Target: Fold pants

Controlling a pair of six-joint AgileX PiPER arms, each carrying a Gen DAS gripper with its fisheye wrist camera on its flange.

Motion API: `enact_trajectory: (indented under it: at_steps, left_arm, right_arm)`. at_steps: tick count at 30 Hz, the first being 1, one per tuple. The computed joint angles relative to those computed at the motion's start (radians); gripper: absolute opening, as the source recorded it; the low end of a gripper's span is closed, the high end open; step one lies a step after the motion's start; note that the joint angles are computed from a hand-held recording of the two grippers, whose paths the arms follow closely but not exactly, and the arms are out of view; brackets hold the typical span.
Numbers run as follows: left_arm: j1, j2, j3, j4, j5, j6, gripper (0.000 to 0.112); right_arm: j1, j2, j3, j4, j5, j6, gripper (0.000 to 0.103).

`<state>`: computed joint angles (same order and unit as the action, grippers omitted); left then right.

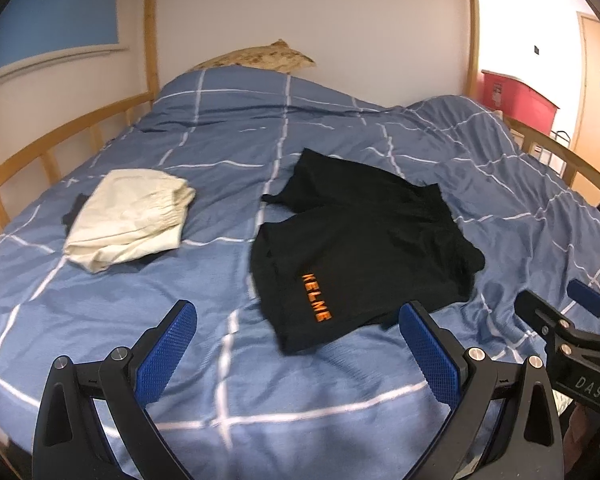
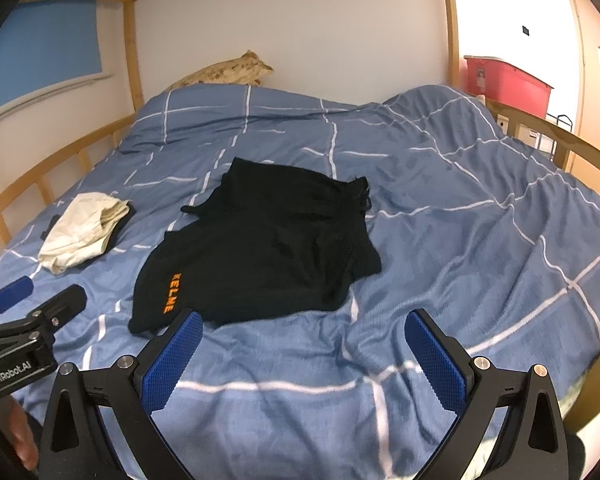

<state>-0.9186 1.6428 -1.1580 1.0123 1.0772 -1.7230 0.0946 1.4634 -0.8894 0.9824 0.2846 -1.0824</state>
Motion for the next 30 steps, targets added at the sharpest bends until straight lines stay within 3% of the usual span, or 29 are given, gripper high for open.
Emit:
enact_trajectory:
  at_steps: [4,13,20,23,30]
  left_arm:
    - [0.03,0.072,-0.052,0.025,-0.039,-0.005,0.103]
    - [0.129,0.272,-0.284,0.006,-0.086,0.123,0.103]
    - [0.194,0.423,-0.491,-0.091,-0.133,0.268,0.103]
    - [0.212,0.468,-0.55,-0.135,-0.142,0.313,0.103]
    - [0.223,0.527,-0.616,-0.163,-0.124,0.36,0.103]
  right_arm:
    - [-0.026,0.08,-0.051,0.17,-0.006,-0.184,0.101]
    - [-0.074,0.317,-0.284,0.144,0.075,-0.185,0.085]
    - [-0.116,0.517,-0.506,-0.021,0.208,0.063,0.058]
    - [-0.13,0.578,-0.573,-0.061,0.265,0.143,0.052]
    - [-0.135,0.659,-0.673,-0.156,0.326,0.291,0.052]
